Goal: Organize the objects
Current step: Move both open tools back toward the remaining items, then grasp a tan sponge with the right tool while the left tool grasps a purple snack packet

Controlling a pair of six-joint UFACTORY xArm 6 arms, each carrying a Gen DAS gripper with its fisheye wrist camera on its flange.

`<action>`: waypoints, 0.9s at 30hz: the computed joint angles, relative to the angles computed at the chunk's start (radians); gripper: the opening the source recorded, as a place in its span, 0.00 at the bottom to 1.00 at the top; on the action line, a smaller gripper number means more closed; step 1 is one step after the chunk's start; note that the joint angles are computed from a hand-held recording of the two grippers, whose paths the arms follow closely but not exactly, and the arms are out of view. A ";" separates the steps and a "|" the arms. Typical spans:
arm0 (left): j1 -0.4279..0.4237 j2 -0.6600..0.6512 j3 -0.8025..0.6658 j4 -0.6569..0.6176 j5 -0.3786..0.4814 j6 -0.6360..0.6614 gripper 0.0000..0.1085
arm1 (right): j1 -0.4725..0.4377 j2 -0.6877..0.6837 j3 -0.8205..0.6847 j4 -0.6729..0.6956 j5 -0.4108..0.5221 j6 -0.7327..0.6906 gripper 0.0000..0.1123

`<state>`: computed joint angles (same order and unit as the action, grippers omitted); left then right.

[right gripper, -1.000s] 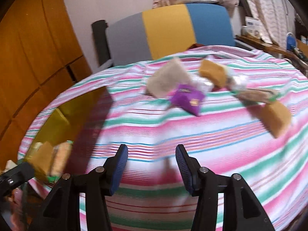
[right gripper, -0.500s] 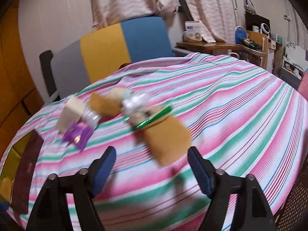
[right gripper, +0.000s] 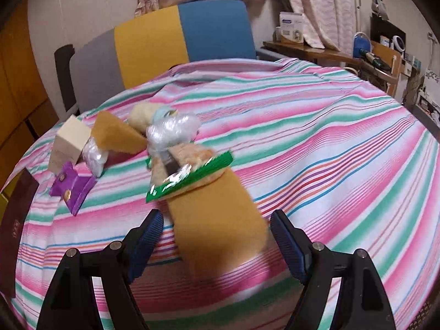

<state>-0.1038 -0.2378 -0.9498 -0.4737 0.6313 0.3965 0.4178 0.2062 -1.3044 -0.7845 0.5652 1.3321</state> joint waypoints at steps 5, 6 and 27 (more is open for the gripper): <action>-0.017 0.025 -0.028 0.024 0.024 -0.035 0.95 | 0.010 0.007 -0.001 -0.022 -0.010 -0.012 0.58; -0.023 0.029 -0.036 0.021 0.032 -0.037 0.95 | 0.010 0.005 0.003 -0.029 -0.015 -0.005 0.51; -0.134 0.545 -0.628 0.156 0.063 -0.466 0.95 | 0.034 0.004 0.022 -0.250 -0.158 0.099 0.50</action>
